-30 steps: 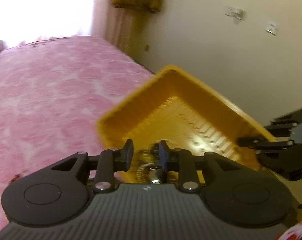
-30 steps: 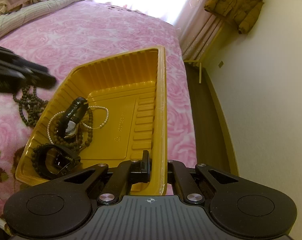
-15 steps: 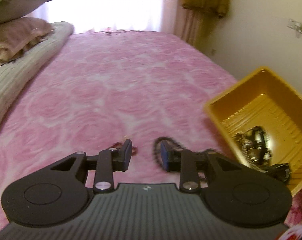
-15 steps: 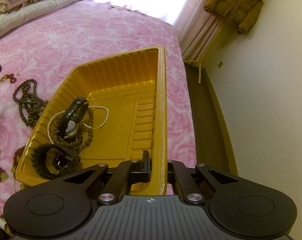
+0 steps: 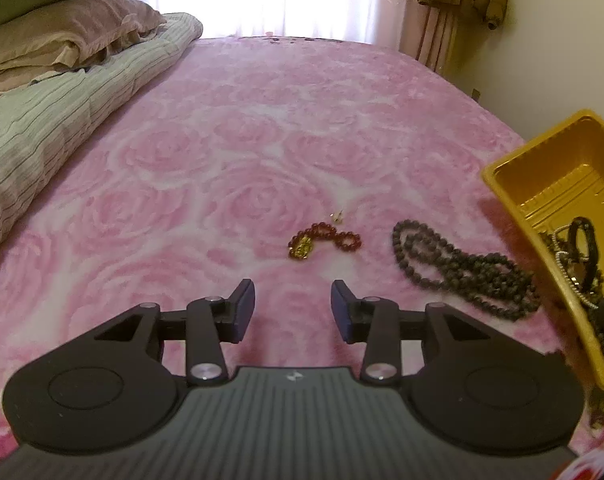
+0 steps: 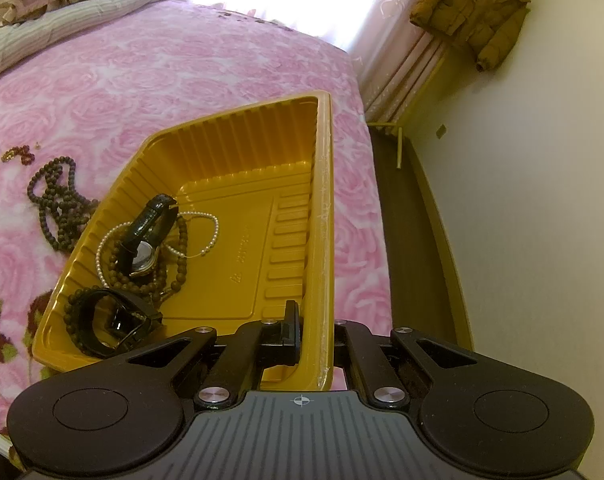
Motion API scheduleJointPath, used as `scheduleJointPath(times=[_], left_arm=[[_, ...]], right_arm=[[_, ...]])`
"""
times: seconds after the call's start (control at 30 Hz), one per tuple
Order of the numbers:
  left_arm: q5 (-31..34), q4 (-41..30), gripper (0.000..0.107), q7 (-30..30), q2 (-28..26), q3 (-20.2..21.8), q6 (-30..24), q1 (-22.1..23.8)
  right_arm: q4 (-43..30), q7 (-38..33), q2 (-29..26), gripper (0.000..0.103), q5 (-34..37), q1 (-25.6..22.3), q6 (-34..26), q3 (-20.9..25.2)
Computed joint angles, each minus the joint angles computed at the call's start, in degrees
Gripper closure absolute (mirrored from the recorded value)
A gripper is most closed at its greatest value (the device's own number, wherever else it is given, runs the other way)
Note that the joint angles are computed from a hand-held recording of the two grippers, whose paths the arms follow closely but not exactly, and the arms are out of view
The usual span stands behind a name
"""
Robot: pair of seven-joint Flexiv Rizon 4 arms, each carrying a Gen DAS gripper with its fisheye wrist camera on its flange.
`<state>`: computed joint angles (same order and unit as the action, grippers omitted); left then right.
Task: Organize jewelry
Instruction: 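Grasp the red bead bracelet with the left gripper and drop it into the tray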
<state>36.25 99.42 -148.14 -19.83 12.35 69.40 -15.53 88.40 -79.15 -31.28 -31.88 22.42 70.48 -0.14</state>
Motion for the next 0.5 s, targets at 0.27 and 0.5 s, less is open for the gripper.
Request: scheduleJointPath(times=[0.27,0.5], left_arm=[[0.07,-3.40,0.070,4.88,-4.51,1.29,4.98,0.84],[-3.94,-6.29,0.081,12.74,-8.55,2.33,5.20,0.97]], right_arm=[[-0.18,0.05,-0.02,0.100,-0.11,0.17,-0.46,-0.05],[-0.39,-0.05,-0.14,0.100,-0.33,0.12,-0.98,-0.16]])
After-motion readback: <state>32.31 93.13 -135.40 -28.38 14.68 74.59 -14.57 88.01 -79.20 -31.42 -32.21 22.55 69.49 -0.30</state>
